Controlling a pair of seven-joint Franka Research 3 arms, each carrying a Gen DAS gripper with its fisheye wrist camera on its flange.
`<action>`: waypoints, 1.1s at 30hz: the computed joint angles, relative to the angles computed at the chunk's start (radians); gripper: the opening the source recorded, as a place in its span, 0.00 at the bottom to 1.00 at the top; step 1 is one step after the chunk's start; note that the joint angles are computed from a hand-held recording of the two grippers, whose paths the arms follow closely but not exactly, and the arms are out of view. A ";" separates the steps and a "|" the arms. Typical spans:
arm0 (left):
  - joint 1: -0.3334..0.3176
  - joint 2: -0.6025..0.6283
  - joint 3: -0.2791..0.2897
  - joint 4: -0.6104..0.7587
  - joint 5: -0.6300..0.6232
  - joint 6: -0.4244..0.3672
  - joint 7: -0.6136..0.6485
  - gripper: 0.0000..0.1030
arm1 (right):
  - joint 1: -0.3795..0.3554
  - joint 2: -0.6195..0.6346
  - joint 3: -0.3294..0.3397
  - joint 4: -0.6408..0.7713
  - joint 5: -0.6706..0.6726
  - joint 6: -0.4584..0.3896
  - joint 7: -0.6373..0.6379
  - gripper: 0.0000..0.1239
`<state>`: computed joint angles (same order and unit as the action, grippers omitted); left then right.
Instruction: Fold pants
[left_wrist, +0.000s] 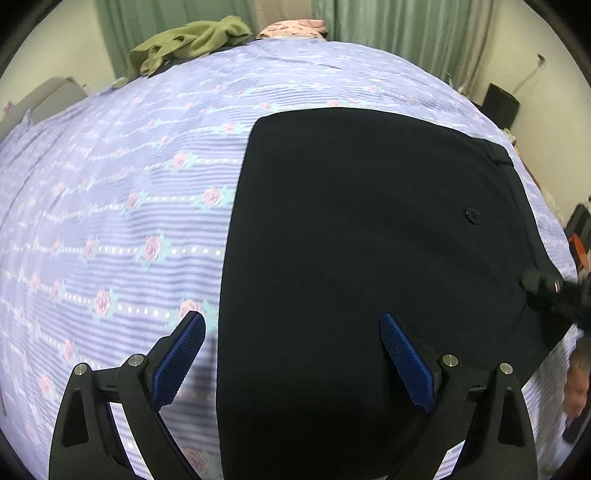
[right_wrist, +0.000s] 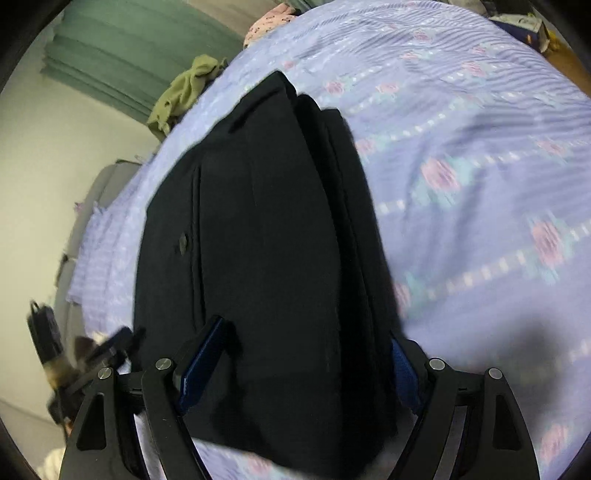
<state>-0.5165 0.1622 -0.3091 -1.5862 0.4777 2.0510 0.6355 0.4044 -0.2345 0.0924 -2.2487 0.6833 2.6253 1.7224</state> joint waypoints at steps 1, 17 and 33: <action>0.000 0.005 -0.001 0.007 0.000 0.002 0.015 0.94 | 0.008 0.020 -0.010 0.013 0.040 0.012 -0.018 0.67; 0.176 -0.118 0.046 -0.210 -0.480 0.352 0.279 0.94 | -0.069 0.096 0.176 0.240 -0.889 -0.302 0.618 0.35; 0.195 -0.074 -0.005 -0.180 -0.917 0.458 0.697 0.67 | -0.024 0.086 0.101 0.186 -0.822 -0.206 0.582 0.36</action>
<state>-0.3216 0.0880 -0.3143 -1.7659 -0.4392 2.5089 1.3324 0.3801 -0.1487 0.1932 -2.0629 -0.1383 2.4195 2.3045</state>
